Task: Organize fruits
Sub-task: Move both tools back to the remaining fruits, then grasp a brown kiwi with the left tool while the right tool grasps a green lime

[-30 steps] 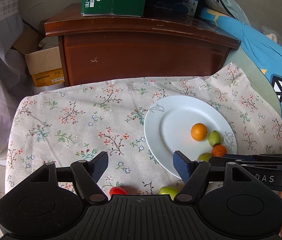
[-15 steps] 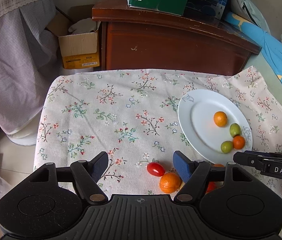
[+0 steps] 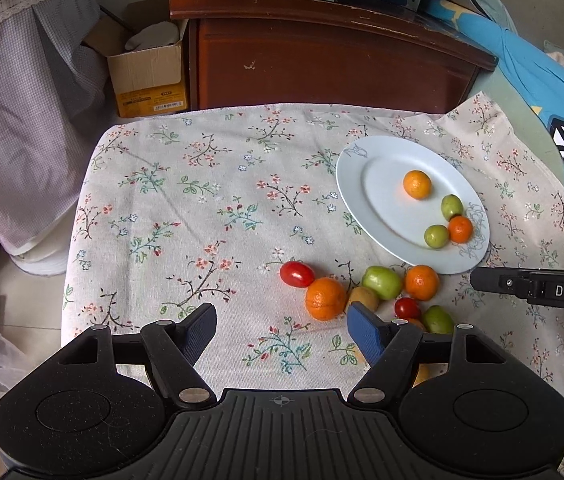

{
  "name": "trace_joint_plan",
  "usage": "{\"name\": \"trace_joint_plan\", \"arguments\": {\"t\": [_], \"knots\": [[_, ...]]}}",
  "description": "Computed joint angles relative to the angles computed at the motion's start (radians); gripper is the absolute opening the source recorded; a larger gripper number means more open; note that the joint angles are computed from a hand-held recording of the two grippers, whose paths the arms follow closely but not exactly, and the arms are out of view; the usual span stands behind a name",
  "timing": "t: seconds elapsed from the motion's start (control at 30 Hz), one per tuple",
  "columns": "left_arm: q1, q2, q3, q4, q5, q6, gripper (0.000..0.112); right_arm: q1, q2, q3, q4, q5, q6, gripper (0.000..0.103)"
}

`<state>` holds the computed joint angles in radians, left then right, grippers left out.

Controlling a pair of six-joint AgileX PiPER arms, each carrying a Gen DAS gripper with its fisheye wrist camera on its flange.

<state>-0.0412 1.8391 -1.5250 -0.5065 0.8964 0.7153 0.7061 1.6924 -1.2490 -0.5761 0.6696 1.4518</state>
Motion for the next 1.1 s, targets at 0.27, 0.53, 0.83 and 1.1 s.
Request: {"name": "trace_joint_plan", "arguments": {"t": [0.27,0.53,0.83,1.1], "knots": [[-0.026,-0.091,0.157,-0.060,-0.005,0.171,0.073,0.014,-0.032,0.051,0.010,-0.046,0.015,0.037],[-0.060,-0.133,0.258,-0.120,-0.004,0.320,0.072,-0.005,0.010,0.033,0.098,-0.115,-0.084,0.036],[-0.106,-0.127,0.307,-0.141,-0.053,0.339,0.069,-0.006,0.062,-0.001,0.190,-0.131,-0.225,0.034],[-0.131,-0.102,0.321,-0.153,-0.082,0.342,0.046,-0.012,0.085,-0.016,0.202,-0.115,-0.254,0.029]]}}
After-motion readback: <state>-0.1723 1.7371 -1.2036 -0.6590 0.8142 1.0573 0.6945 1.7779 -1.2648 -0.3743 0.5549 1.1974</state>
